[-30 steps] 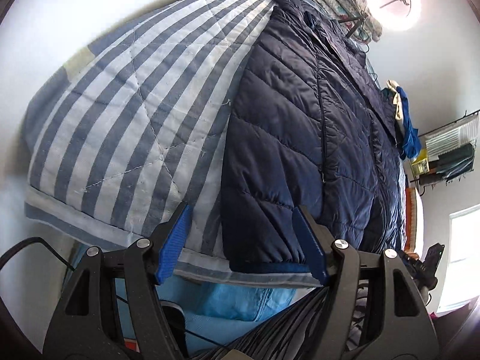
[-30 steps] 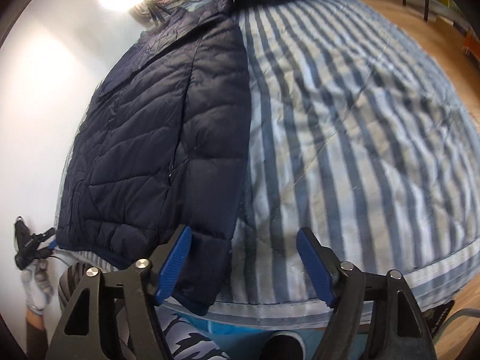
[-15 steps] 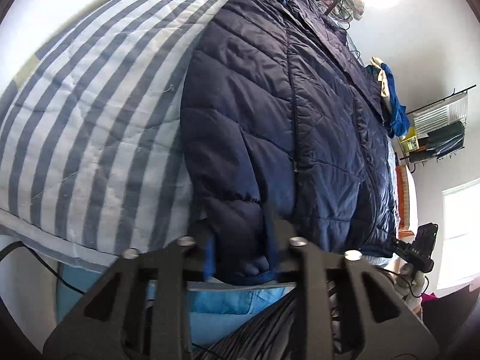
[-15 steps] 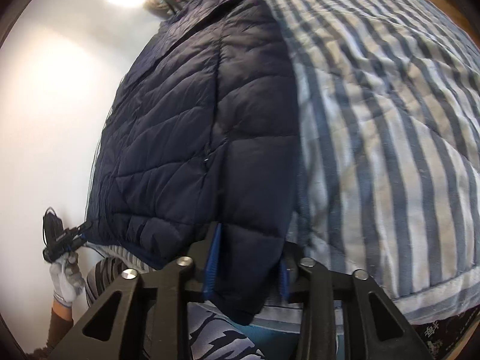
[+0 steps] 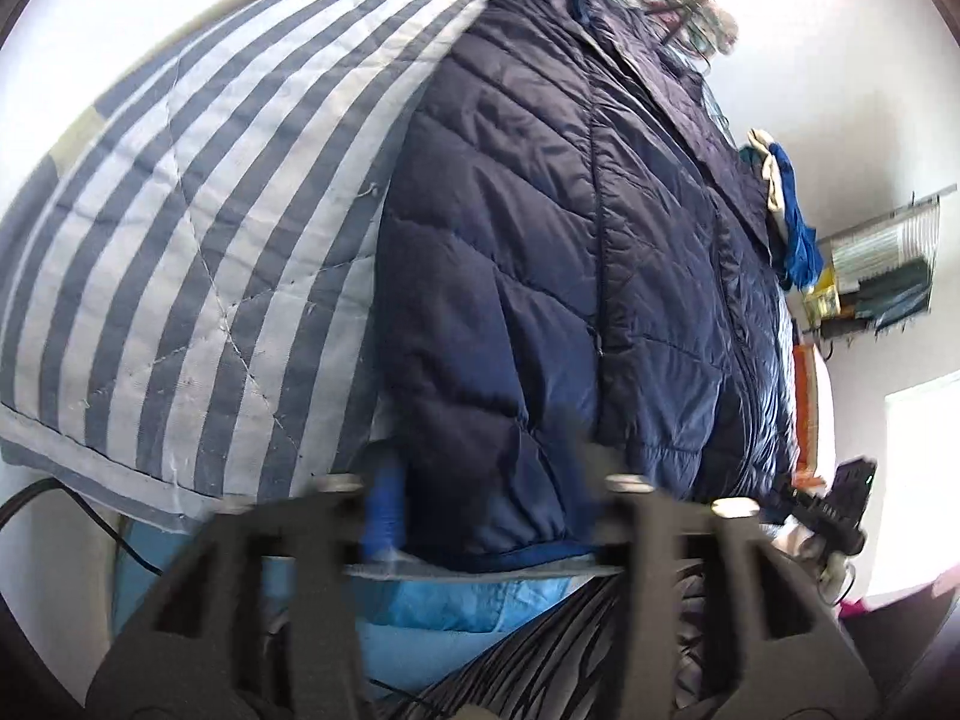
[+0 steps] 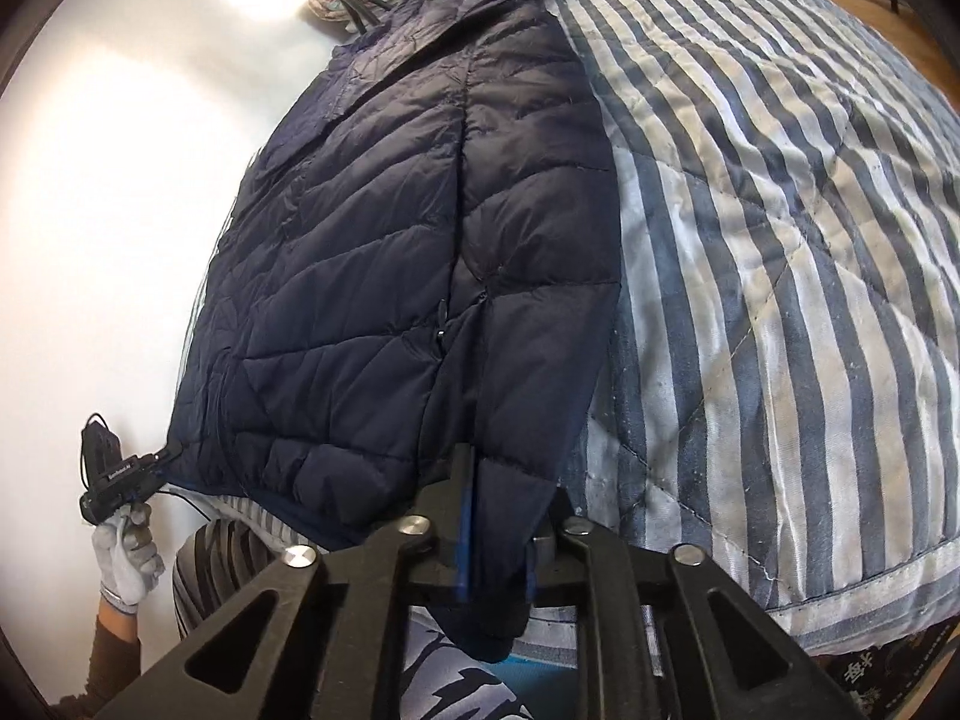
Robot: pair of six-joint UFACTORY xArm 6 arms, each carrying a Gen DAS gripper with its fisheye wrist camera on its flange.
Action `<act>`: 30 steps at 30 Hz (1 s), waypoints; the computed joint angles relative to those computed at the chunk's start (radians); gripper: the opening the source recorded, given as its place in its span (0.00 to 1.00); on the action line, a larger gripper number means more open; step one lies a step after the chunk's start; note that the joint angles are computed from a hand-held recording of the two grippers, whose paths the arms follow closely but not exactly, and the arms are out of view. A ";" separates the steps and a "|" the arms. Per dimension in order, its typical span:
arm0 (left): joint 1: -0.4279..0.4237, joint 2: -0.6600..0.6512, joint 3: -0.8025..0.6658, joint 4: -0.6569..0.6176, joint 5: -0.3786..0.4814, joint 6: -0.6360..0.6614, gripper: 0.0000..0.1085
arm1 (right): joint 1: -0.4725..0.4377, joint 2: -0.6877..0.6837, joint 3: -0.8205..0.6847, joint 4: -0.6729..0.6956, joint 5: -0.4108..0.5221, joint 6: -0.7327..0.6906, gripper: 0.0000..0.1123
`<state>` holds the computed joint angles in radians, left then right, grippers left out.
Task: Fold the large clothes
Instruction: 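Grasp the jacket hem with the left gripper while the right gripper grasps it too, then lift the hem with both grippers and fold it toward the collar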
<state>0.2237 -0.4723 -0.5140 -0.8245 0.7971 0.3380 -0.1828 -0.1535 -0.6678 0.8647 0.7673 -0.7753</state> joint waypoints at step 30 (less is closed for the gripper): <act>0.034 -0.034 -0.310 -0.378 -0.030 0.169 0.05 | -0.016 -0.215 -0.190 0.246 0.100 -0.020 0.01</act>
<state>0.2580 -0.5066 -0.8241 -1.2022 0.7675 0.5074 -0.1990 -0.3688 -0.8573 1.1107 0.8675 -0.7950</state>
